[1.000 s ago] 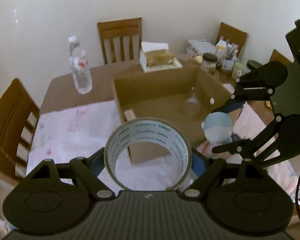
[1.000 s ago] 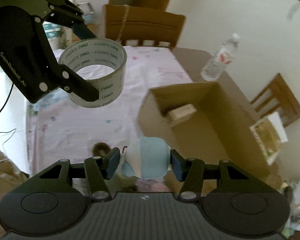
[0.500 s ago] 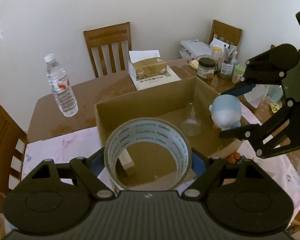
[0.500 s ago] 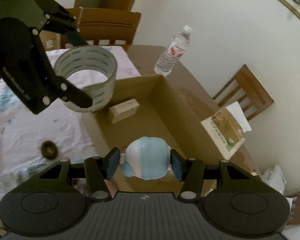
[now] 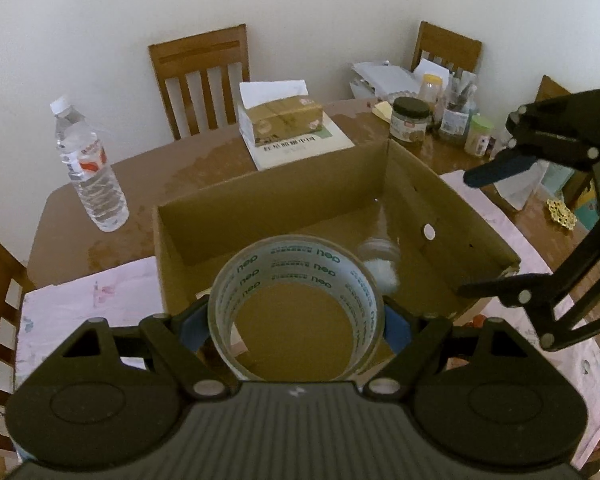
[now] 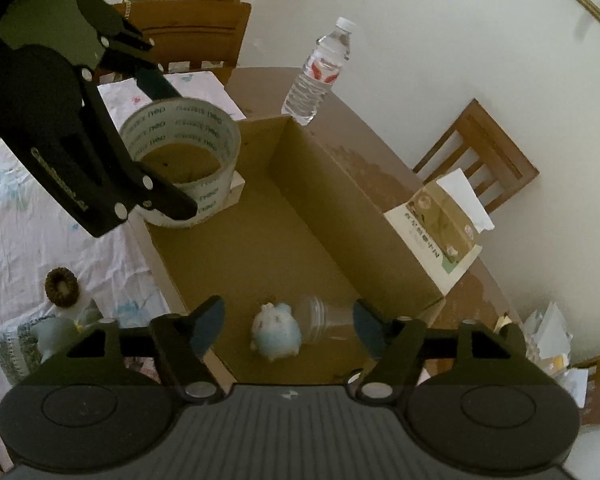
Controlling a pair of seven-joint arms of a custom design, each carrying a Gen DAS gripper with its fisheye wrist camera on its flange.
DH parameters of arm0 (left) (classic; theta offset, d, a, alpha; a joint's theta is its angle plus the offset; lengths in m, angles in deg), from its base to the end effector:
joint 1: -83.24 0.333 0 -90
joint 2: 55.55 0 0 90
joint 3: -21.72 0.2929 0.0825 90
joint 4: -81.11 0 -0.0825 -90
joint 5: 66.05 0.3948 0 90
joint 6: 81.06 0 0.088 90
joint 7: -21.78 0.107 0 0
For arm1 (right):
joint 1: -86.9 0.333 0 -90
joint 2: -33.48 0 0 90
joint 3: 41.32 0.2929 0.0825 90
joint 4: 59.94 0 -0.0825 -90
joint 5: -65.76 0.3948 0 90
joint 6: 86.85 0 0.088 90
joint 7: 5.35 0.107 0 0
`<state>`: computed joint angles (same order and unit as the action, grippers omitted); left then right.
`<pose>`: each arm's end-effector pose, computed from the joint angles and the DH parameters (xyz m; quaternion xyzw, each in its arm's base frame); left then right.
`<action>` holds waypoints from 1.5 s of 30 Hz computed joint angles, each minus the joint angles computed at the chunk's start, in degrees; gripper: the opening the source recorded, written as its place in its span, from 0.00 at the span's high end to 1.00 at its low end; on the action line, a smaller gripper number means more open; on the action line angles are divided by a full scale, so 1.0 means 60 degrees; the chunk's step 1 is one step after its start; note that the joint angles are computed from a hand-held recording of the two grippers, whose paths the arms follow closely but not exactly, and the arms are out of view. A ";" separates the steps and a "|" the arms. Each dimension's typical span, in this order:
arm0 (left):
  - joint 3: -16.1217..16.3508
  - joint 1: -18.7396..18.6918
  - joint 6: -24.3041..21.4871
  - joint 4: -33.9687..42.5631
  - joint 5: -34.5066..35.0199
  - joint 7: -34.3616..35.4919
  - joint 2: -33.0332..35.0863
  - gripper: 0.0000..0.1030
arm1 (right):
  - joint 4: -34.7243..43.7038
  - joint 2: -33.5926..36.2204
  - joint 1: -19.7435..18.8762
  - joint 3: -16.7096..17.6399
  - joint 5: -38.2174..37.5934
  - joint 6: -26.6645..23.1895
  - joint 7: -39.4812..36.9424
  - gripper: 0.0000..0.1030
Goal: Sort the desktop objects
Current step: 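Carry the tape roll and blue-white toy into the cardboard box and release, then move both tools back toward the remaining items on the cloth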
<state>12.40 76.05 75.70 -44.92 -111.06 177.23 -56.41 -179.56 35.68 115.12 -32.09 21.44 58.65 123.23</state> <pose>0.5569 -0.1368 0.4128 -0.3587 0.8663 -0.3130 0.1516 0.4672 0.3676 0.4193 -0.8206 0.4660 -0.2914 0.1568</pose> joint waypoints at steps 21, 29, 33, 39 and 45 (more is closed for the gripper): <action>-0.0089 0.0020 0.0075 -0.0223 0.0225 -0.0213 -0.0042 0.15 | -0.0767 -0.0564 -0.0229 0.0120 0.0053 0.0334 0.0965 0.10; 0.0176 -0.0141 0.0009 -0.1209 0.0186 -0.0098 -0.0909 0.14 | -0.0820 -0.0509 -0.0167 0.0152 0.0113 0.0706 0.0850 0.08; 0.0307 -0.0289 0.0191 -0.1879 0.0178 -0.0085 -0.1457 0.14 | -0.0866 -0.0460 -0.0123 0.0163 0.0263 0.0914 0.0633 0.08; 0.0600 -0.0555 0.0272 -0.2855 0.0105 0.0032 -0.2258 0.14 | -0.1034 -0.0451 -0.0029 0.0196 0.0476 0.1238 0.0485 0.08; 0.0970 -0.0854 0.0256 -0.3727 -0.0062 0.0533 -0.2941 0.14 | -0.1270 -0.0637 0.0165 0.0368 0.0143 0.1049 0.1206 0.03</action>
<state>18.22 70.93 77.24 -67.28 -111.42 180.43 -74.06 -187.18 31.86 116.10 -29.88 22.30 64.94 130.46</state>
